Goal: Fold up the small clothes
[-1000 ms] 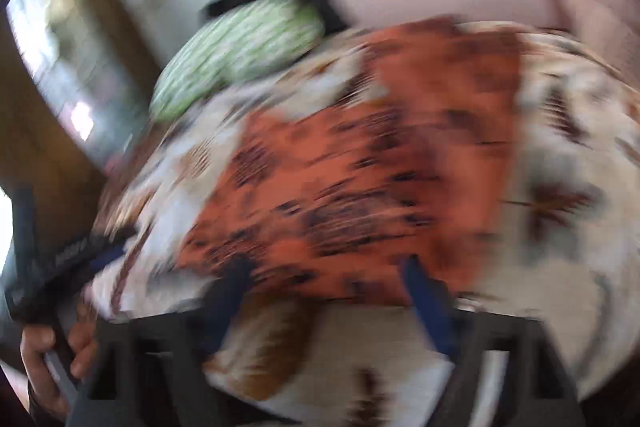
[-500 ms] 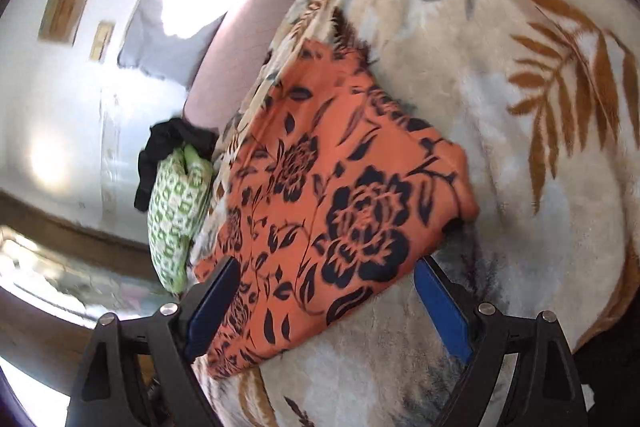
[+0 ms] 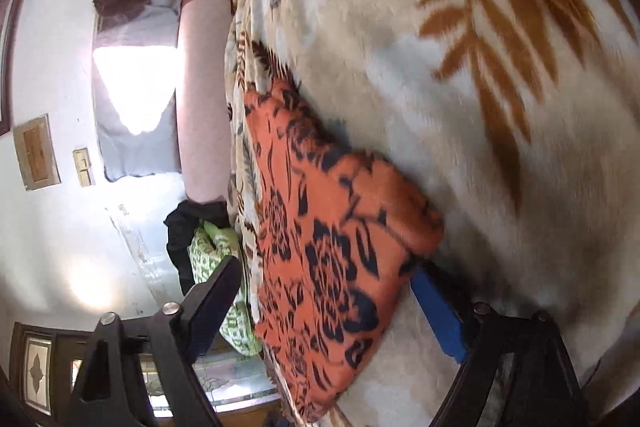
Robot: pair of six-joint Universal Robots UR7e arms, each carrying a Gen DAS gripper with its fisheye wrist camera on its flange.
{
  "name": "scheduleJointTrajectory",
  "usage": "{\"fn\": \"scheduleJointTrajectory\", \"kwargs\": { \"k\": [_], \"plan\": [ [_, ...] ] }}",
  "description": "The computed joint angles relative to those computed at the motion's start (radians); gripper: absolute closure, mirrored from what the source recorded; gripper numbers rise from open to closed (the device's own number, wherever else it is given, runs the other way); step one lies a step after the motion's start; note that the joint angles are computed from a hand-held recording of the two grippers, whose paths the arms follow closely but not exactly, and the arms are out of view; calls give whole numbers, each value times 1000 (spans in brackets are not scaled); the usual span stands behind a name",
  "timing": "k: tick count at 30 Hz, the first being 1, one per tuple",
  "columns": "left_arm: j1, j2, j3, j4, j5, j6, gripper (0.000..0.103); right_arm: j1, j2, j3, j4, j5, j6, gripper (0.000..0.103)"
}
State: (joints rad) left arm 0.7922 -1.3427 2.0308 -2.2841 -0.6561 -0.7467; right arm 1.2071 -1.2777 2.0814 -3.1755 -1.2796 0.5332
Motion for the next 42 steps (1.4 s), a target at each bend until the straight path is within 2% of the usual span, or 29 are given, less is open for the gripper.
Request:
{"fn": "scheduleJointTrajectory", "kwargs": {
  "k": [2, 4, 6, 8, 9, 11, 14, 16, 17, 18, 19, 20, 22, 23, 26, 29, 31, 33, 35, 37, 39, 40, 41, 42],
  "plan": [
    [4, 6, -1, 4, -2, 3, 40, 26, 16, -43, 35, -64, -26, 37],
    [8, 17, -3, 3, 3, 10, 40, 50, 26, -84, 93, -146, -72, 78],
    [20, 36, -15, 35, 12, 3, 40, 70, 36, -117, 150, -189, -119, 81],
    [48, 76, -56, 153, 19, -41, 40, 101, 38, -138, 178, -260, -192, 84],
    [60, 90, -71, 195, 16, -54, 40, 110, 37, -142, 186, -279, -211, 84],
    [50, 85, -66, 190, 32, -50, 40, 141, 35, -157, 201, -321, -265, 85],
    [15, 50, -16, 35, 59, 10, 40, 195, 37, -190, 217, -373, -343, 87],
    [31, 84, -34, 84, 83, 22, 40, 237, 54, -220, 230, -418, -390, 87],
    [69, 117, -61, 145, 39, 13, 40, 258, 63, -233, 239, -449, -416, 87],
    [81, 127, -68, 165, 37, 10, 35, 271, 73, -244, 247, -473, -432, 87],
    [70, 117, -58, 143, 54, 20, 36, 286, 86, -259, 263, -492, -446, 87],
    [70, 102, -52, 112, 29, 28, 37, 294, 85, -260, 272, -501, -457, 88],
    [70, 42, -10, -50, -40, 69, 36, 331, 99, -280, 280, -520, -480, 88],
    [65, 18, 11, -96, -27, 69, 36, 355, 103, -286, 271, -530, -498, 88],
    [58, -59, 45, -114, 16, 25, 37, 446, 122, -304, 251, -549, -576, 88],
    [53, -143, 90, -135, 51, -17, 37, 554, 189, -335, 240, -567, -665, 88],
    [41, -197, 119, -95, 94, -79, 37, 616, 247, -348, 241, -568, -716, 88],
    [45, -235, 143, -92, 107, -106, 37, 656, 310, -356, 260, -559, -729, 88],
    [65, -263, 155, -71, 99, -128, 37, 683, 390, -368, 278, -587, -745, 88],
    [85, -274, 151, -44, 80, -149, 37, 690, 490, -416, 387, -625, -747, 88],
    [93, -284, 155, -60, 52, -138, 36, 685, 574, -439, 422, -691, -751, 83],
    [91, -288, 162, -80, 51, -123, 36, 690, 577, -424, 377, -696, -775, 79],
    [85, -293, 169, -92, 59, -118, 36, 696, 565, -402, 335, -677, -811, 64],
    [83, -294, 168, -91, 57, -120, 36, 692, 552, -390, 334, -626, -826, 47]
  ]
}}
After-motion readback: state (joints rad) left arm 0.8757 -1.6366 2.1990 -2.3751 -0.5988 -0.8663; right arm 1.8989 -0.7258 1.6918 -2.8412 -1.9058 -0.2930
